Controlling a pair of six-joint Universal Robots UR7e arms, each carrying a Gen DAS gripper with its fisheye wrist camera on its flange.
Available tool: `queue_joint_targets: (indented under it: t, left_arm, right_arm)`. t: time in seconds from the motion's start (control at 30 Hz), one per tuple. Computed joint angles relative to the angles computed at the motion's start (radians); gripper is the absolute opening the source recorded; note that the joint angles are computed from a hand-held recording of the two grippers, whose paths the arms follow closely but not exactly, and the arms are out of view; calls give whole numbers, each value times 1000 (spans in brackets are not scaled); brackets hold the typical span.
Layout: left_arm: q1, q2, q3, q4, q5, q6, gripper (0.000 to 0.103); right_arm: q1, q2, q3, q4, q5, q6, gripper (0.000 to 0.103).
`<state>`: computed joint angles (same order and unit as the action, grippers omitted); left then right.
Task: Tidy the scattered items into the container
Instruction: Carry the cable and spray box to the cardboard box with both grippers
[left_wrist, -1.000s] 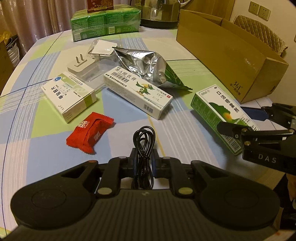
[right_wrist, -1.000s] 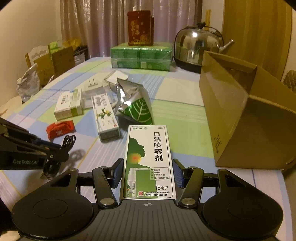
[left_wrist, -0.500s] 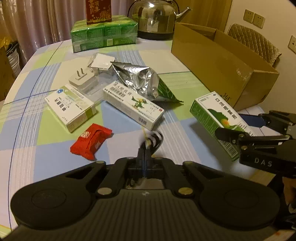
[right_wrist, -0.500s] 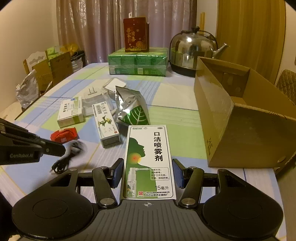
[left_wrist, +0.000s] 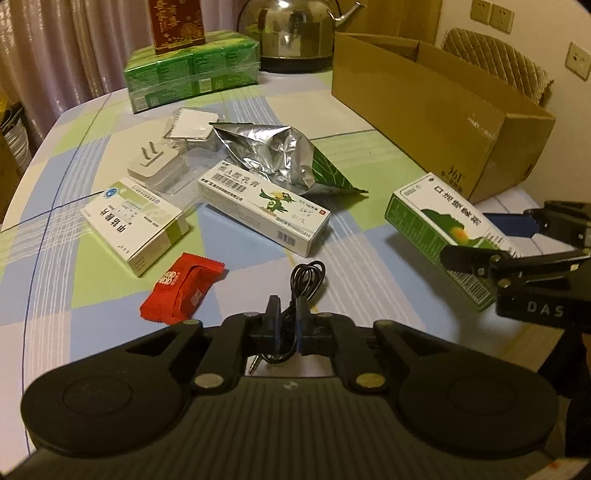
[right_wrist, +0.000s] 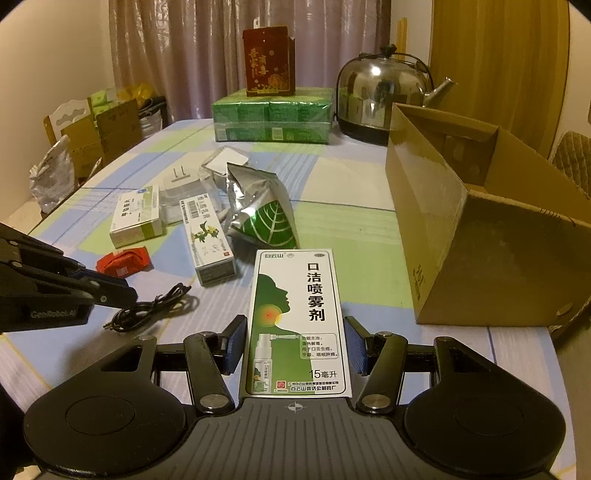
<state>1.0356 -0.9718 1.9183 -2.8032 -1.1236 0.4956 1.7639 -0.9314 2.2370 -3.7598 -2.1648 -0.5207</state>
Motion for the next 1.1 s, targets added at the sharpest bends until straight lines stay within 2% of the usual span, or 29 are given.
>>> queue_joint_targets:
  t: [0.2, 0.33, 0.47, 0.5, 1.1]
  left_arm:
    - [16, 45, -30, 0, -9, 45, 9]
    - [22, 74, -51, 18, -6, 73, 19]
    - [27, 86, -63, 29, -10, 90, 18]
    - [27, 85, -70, 47, -12, 82, 10]
    - [-50, -19, -22, 24, -59, 29, 9]
  right_arm:
    - [-8, 4, -7, 5, 0, 3, 52]
    - [-13, 5, -10, 7, -2, 5, 53]
    - [-17, 4, -12, 10, 0, 8, 53]
    - [-17, 4, -12, 10, 2, 9, 53]
    - [60, -53, 12, -63, -15, -13, 52]
